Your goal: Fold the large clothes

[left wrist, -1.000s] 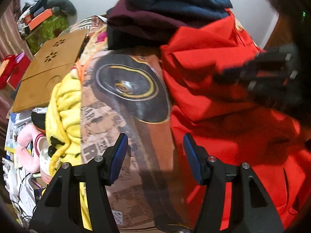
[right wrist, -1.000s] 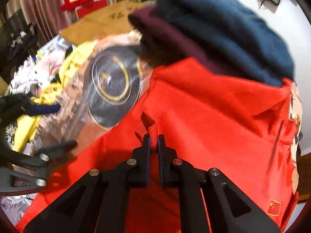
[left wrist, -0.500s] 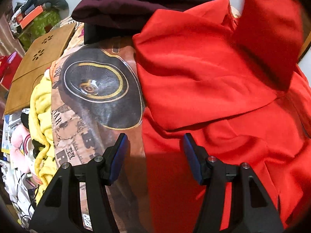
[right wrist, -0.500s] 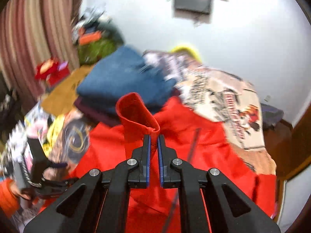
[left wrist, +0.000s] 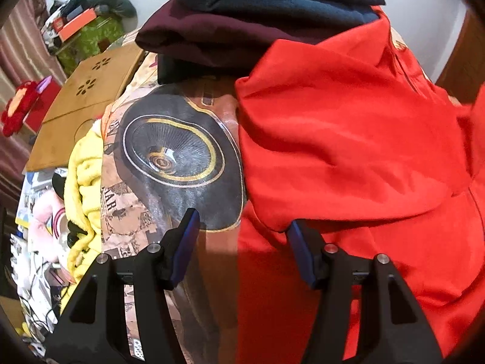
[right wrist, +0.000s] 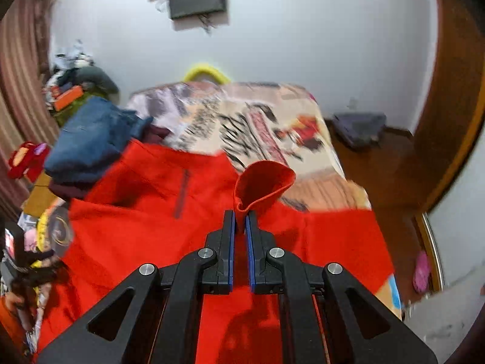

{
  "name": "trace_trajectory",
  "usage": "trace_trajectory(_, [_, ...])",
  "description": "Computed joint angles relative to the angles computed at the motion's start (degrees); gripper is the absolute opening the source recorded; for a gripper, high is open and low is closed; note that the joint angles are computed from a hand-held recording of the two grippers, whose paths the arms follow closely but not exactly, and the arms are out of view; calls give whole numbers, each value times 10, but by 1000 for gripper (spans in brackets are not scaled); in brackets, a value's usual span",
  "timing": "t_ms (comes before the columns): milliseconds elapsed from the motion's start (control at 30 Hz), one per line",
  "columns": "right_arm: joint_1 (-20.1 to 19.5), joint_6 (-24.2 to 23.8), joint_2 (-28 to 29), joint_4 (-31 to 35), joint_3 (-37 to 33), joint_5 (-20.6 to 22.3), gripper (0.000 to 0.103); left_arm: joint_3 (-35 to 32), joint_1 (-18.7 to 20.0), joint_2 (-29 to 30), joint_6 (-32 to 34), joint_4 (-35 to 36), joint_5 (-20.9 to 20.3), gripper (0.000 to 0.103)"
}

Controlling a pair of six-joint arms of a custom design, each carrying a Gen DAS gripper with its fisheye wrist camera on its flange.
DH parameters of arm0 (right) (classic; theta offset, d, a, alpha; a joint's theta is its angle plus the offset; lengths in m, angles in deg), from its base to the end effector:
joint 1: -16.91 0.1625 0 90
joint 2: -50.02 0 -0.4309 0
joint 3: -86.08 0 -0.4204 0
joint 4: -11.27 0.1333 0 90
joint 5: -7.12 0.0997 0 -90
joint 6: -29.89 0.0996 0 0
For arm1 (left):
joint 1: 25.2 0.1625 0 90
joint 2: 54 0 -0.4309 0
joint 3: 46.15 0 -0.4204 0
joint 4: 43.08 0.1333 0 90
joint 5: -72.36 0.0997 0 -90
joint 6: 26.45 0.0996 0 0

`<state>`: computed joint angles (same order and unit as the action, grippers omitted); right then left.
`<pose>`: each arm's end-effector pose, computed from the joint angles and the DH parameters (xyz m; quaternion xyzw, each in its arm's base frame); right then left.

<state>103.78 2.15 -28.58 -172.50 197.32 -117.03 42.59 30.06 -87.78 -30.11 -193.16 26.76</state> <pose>0.0467 -0.5629 0.4057 0.0295 -0.8360 0.4013 0.3731 -0.2350 -0.6952 -0.0041 0.2315 0.8957 -0.1632 0.3429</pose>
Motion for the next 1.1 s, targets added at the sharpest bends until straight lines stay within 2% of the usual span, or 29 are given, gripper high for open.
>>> trace_trajectory(133, [-27,26,-25,13,24,-5,6,0,0,0,-7,6,3,58])
trace_trajectory(400, [-84,76,-82,88,59,19,6,10,1,-7,-18,20,4,58])
trace_trajectory(533, [-104,93,-107,108,76,48,6,30,-12,-21,-10,14,7,58])
trace_trajectory(733, [-106,78,-134,93,94,57,6,46,-39,-34,27,-26,8,58])
trace_trajectory(900, [-110,67,-147,64,95,48,9,30,-63,-25,63,-73,2,58])
trace_trajectory(1000, [-117,70,-157,51,93,55,21,12,-74,-14,81,-106,-10,66])
trace_trajectory(1067, [-123,72,-159,35,89,55,37,0,-79,-4,94,-132,-18,70])
trace_trajectory(1100, [-127,74,-160,28,88,55,41,-12,-80,4,101,-141,-22,71])
